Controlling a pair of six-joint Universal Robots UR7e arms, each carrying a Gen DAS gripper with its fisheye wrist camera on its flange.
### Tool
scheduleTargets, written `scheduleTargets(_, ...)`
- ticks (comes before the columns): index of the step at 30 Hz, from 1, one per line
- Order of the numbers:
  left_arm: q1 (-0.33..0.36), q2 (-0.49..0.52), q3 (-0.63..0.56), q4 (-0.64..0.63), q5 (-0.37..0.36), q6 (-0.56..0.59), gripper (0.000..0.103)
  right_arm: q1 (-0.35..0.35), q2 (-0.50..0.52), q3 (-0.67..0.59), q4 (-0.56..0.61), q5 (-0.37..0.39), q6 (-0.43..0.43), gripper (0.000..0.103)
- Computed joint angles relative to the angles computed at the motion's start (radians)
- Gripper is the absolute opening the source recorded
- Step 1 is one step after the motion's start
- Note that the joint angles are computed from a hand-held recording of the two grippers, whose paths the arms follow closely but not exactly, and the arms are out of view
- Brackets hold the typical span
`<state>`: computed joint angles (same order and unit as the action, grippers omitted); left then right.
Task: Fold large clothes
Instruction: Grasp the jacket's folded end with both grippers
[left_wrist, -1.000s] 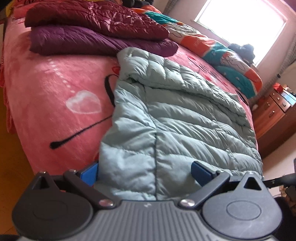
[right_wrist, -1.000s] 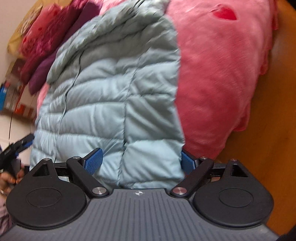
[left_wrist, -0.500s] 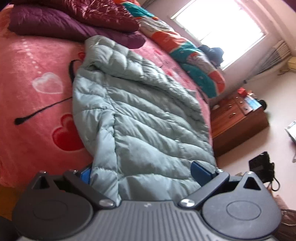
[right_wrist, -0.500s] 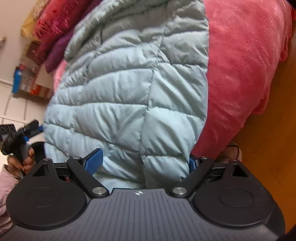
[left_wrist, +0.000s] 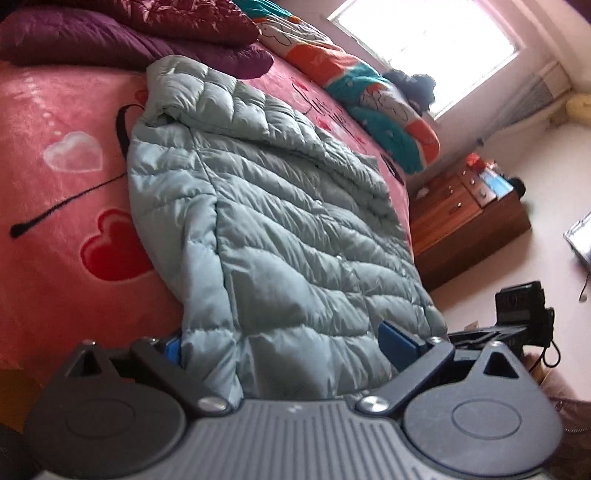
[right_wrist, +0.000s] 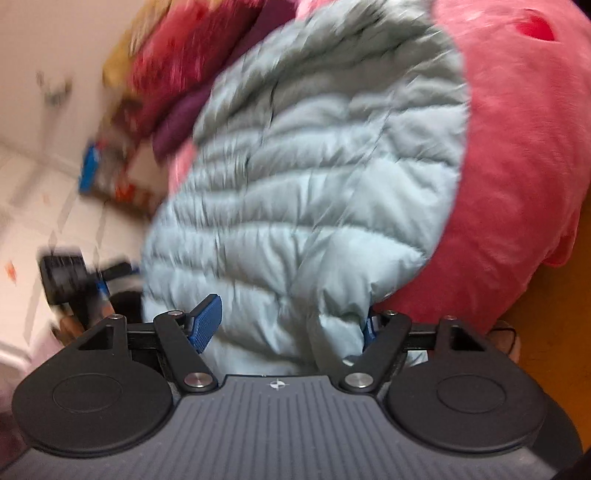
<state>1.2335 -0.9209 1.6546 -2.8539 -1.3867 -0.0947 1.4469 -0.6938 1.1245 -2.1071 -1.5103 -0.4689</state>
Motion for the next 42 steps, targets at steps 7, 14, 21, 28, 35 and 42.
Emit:
scheduleTargets(7,0.003,-0.005,0.005,-0.014,-0.036,0.038,0.049,0.042,0.021,-0.005,0.007,-0.09,-0.091,0.075)
scheduleTargets(14,0.009,-0.007,0.019,-0.086,-0.075,0.046,0.022,0.012,-0.039,0.11,-0.181,0.031,-0.119,0.033)
scheduleTargets(21,0.029,0.01,0.007,-0.161,-0.134,-0.036,0.014,-0.034,-0.068,0.168,-0.285,0.211,-0.008,0.019)
scheduleTargets(28,0.042,0.046,-0.046,-0.22,-0.178,-0.131,0.014,-0.066,-0.035,0.16,-0.38,0.396,0.253,0.019)
scheduleTargets(35,0.062,0.112,-0.165,-0.286,-0.214,-0.246,0.014,-0.064,0.02,0.08,-0.509,0.479,0.527,0.019)
scheduleTargets(42,0.082,0.216,-0.363,-0.29,-0.186,-0.364,0.014,-0.05,0.136,-0.101,-0.586,0.453,0.749,0.019)
